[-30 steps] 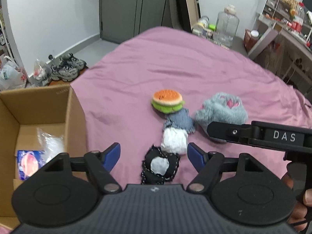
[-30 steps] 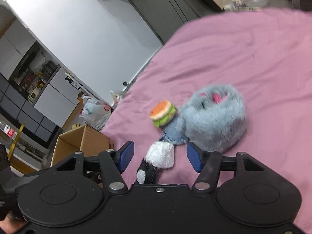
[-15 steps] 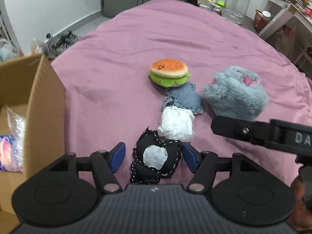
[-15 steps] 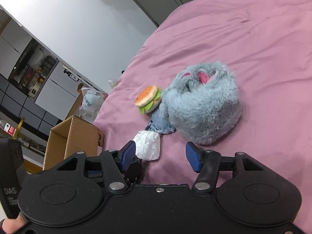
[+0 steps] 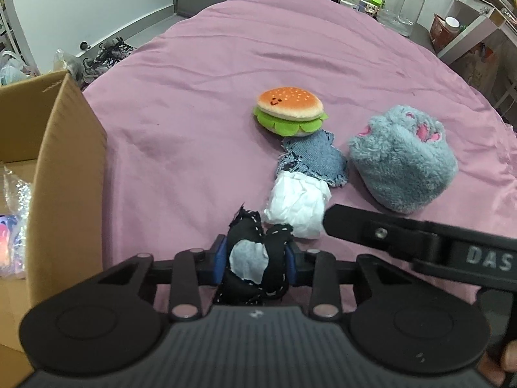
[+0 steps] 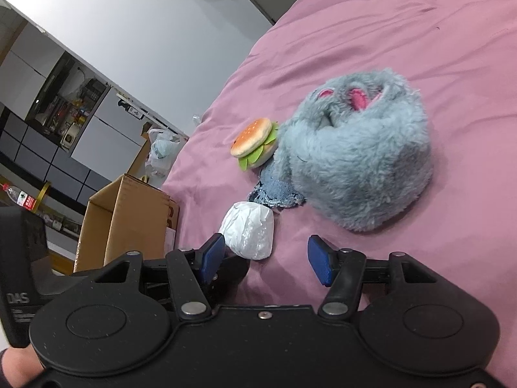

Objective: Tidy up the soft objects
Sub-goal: 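Grasp the black-and-white heart plush with the left gripper while the right gripper approaches the white packet, then grasp the white packet with the right gripper while the left gripper holds the heart plush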

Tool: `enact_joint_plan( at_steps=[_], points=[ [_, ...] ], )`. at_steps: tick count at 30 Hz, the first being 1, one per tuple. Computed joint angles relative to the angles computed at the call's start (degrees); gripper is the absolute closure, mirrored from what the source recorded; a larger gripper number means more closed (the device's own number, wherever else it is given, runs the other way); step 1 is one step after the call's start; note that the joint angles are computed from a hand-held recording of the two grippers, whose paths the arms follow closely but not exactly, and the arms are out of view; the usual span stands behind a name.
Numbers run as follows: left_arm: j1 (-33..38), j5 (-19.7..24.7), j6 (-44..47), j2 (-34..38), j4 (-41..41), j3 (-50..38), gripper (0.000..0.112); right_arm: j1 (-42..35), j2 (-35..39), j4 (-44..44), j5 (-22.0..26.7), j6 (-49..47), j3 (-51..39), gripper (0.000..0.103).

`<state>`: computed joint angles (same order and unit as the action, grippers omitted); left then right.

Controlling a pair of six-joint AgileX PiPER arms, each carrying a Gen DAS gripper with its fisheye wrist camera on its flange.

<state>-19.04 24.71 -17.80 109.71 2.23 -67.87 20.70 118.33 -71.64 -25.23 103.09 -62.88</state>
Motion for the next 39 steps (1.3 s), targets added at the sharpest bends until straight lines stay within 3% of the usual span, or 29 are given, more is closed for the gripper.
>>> enact_joint_plan(
  at_steps=[10, 20, 28, 31, 33, 39],
  points=[
    [0.3, -2.0, -4.3, -8.0, 6.0, 5.4, 0.078, 1.1, 0.5, 1.6, 1.5, -1.3, -0.9, 0.05],
    [5.1, -7.5, 0.5, -18.9, 1.2, 12.8, 0.078, 4.1, -0.5, 3.4, 6.9, -3.4, -1.3, 0.056],
    [11.1, -10.3, 21.7, -25.0, -20.9, 17.6, 0.078, 7.4, 0.7, -1.2, 11.2, 2.5, -4.5, 0.071],
    [13.1, -10.7, 28.6, -27.1, -28.0, 19.2, 0.078, 9.0, 0.3, -3.4, 13.5, 4.6, -5.1, 0.073],
    [15.4, -10.6, 35.5, -28.4, -34.6, 20.5, 0.078, 10.1, -0.9, -0.1, 14.9, 1.3, -4.6, 0.073],
    [20.5, -10.0, 45.0, -31.0, -43.9, 22.5, 0.078, 12.8, -4.4, 2.8, 18.2, -1.1, -3.8, 0.073]
  ],
)
